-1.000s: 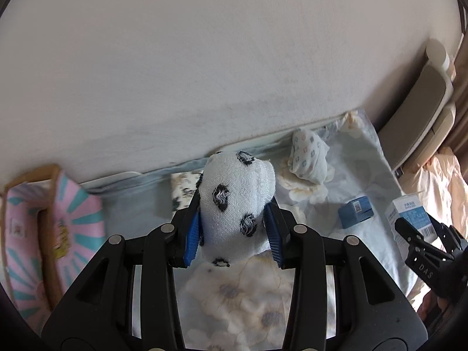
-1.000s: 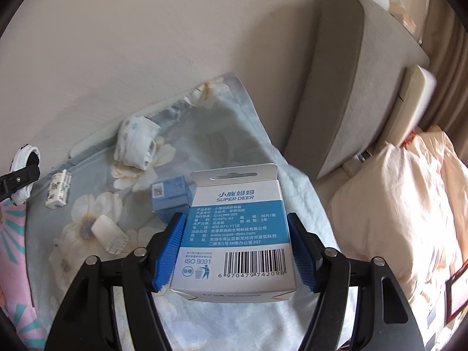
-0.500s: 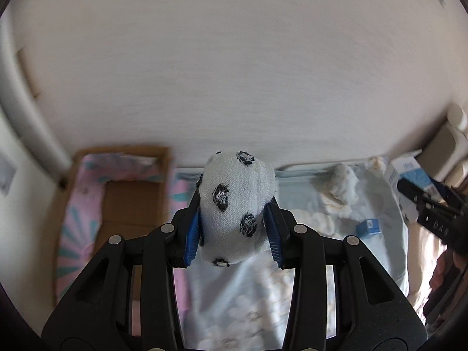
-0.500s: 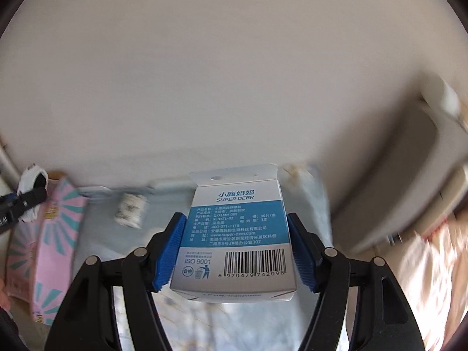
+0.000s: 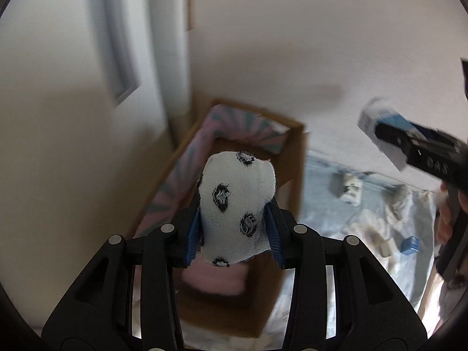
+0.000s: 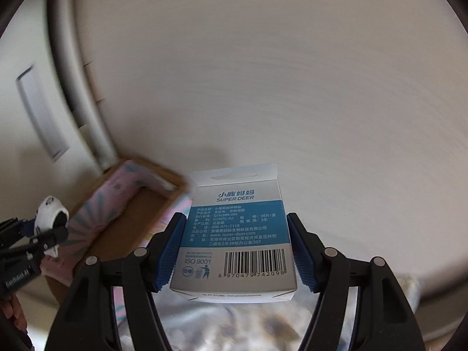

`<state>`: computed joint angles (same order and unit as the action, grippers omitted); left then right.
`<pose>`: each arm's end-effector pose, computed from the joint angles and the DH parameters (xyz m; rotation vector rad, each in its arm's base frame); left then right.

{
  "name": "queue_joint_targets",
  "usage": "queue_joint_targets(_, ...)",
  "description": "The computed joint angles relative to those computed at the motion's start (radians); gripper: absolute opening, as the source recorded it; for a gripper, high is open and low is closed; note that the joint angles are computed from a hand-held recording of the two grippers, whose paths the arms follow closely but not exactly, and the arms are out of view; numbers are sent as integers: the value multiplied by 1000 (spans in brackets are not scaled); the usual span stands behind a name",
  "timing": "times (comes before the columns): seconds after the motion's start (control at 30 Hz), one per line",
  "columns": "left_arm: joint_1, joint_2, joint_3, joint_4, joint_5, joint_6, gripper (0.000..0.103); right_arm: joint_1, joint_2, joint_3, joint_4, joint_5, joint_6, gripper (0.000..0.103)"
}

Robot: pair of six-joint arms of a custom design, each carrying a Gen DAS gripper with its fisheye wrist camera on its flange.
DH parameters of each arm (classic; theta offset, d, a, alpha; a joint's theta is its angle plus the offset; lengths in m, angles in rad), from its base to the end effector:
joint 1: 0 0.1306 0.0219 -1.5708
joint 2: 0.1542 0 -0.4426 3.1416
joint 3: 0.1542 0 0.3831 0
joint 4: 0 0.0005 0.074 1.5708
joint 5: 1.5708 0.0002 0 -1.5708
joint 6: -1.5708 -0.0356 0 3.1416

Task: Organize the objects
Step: 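Carry the sock and SUPER DEER box with both tools to the cardboard box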

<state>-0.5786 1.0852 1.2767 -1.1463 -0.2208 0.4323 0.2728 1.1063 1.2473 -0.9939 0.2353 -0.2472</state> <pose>0.2691 -0.1671 0.5332 0.0947 2.4960 -0.1424 0.3272 0.0824 0.5240 0.0754 2.3919 -0.0425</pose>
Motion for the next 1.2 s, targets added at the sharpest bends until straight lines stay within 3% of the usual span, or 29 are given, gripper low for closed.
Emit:
queue_joint_targets(0.3, 22, -53, -110, -19, -11, 121, 36, 59, 179, 82, 63, -140, 117, 64)
queue_joint_targets(0.5, 34, -52, -147, -12, 3, 149, 36, 69, 257, 102, 76, -195, 164, 64)
queue_joint_targets(1.0, 33, -27, -171, 5, 5, 179, 36, 63, 286, 82, 84, -241, 209, 64)
queue_joint_targets(1.2, 20, -33, -156, -20, -2, 174, 36, 60, 282, 73, 90, -262, 212, 64)
